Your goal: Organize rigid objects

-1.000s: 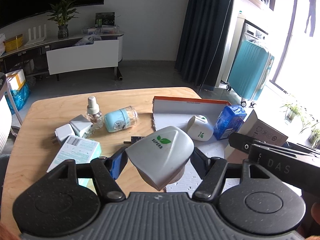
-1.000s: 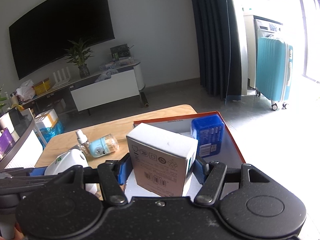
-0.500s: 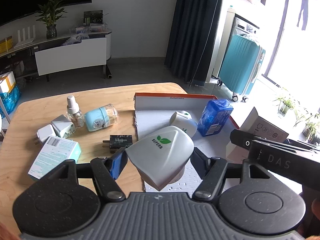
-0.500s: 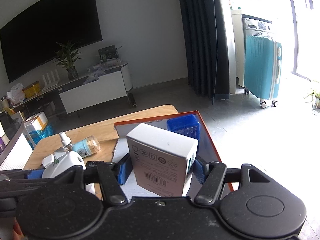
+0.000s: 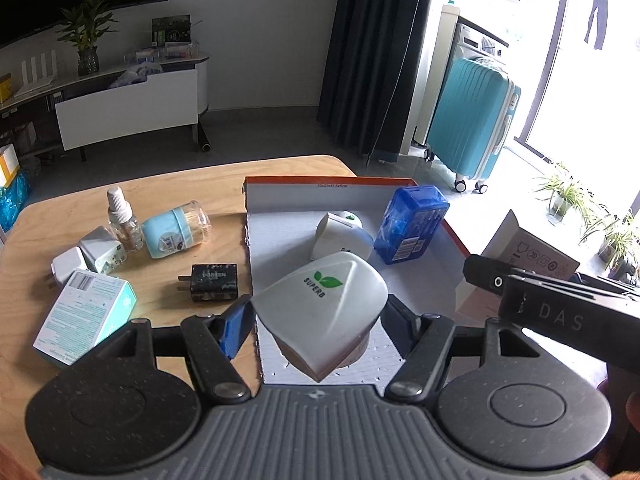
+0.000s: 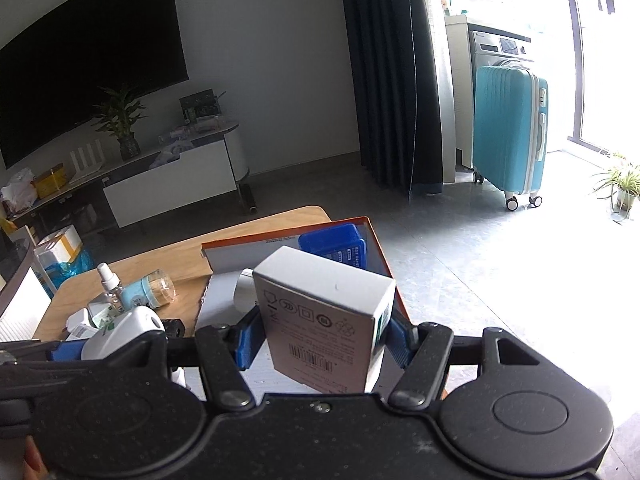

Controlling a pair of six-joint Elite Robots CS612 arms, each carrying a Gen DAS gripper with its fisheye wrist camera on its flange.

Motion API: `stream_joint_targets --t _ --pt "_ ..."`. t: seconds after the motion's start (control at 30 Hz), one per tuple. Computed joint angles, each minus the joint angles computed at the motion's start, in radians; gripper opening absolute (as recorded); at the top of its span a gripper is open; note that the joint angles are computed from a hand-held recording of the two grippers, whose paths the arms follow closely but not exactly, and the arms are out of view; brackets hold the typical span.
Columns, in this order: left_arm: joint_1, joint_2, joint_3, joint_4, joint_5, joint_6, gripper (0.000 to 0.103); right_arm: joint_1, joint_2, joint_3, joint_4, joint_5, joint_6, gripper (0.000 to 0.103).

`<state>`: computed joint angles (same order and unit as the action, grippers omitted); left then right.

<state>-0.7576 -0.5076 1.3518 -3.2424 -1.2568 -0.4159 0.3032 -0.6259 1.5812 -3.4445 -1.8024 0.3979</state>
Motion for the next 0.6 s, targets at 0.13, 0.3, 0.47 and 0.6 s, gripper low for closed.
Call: stream_joint_targets --t 0.13,0.3,0.47,0.6 --pt "0.0 0.005 -0.009 0.008 -0.004 0.003 0.07 -0.001 0.0 -0.001 0.001 -0.004 0.002 0.075" --pt "0.0 0.011 -0.019 0.017 -0.009 0.003 0.07 -0.001 0.003 -0.01 0.007 -0.01 0.003 0.075" --pt "0.002 0.017 -0.029 0.029 -0.019 0.0 0.07 -0.001 0.006 -0.013 0.012 -0.008 0.003 0.075" --pt "0.002 0.02 -0.038 0.039 -0.02 0.002 0.07 -0.004 0.008 -0.014 0.01 -0.006 0.004 0.075"
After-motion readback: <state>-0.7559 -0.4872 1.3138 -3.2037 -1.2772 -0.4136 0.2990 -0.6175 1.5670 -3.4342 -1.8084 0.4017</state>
